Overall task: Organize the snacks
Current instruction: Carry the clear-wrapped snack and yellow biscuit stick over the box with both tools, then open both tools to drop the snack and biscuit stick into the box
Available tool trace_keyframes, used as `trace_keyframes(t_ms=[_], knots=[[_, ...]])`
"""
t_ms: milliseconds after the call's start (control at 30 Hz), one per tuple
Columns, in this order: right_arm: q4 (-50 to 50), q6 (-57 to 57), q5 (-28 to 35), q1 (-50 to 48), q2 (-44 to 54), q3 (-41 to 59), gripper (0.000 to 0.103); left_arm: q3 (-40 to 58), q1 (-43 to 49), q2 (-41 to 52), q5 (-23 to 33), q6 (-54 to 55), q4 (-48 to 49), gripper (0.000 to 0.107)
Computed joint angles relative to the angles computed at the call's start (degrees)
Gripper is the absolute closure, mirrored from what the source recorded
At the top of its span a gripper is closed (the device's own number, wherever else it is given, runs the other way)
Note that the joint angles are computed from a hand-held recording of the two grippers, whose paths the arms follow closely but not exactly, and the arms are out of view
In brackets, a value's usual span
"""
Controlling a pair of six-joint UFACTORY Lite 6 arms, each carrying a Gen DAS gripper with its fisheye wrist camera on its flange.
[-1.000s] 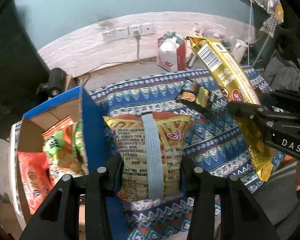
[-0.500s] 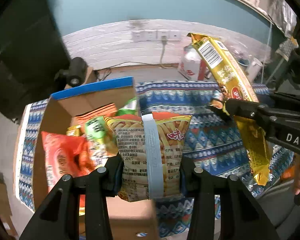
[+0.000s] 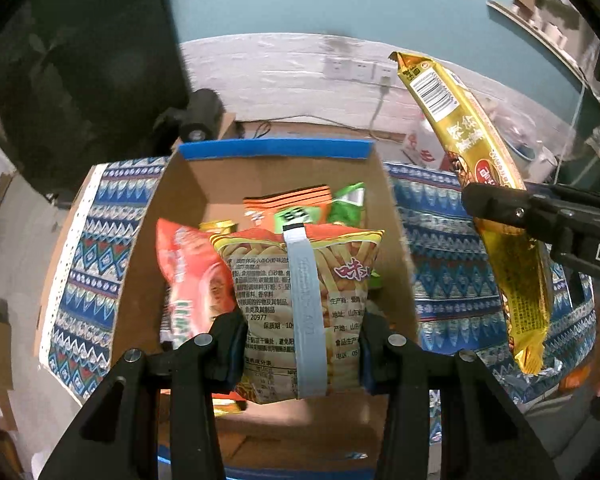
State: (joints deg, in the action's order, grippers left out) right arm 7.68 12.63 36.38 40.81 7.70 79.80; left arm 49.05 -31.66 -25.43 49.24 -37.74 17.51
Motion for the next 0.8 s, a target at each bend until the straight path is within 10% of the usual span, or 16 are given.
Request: trace_keyframes(t_ms=[333, 800], knots=[[1.49, 2.18, 1.27, 3.90, 12.04, 12.00, 0.072, -4.75, 7.24, -2.09, -1.22, 6.35, -3.82, 0.062], [3.32, 5.51, 3.30, 5.79, 21.41, 21.33, 0.071, -3.18, 10.41, -4.13, 2.13, 5.53, -1.17, 0.029]])
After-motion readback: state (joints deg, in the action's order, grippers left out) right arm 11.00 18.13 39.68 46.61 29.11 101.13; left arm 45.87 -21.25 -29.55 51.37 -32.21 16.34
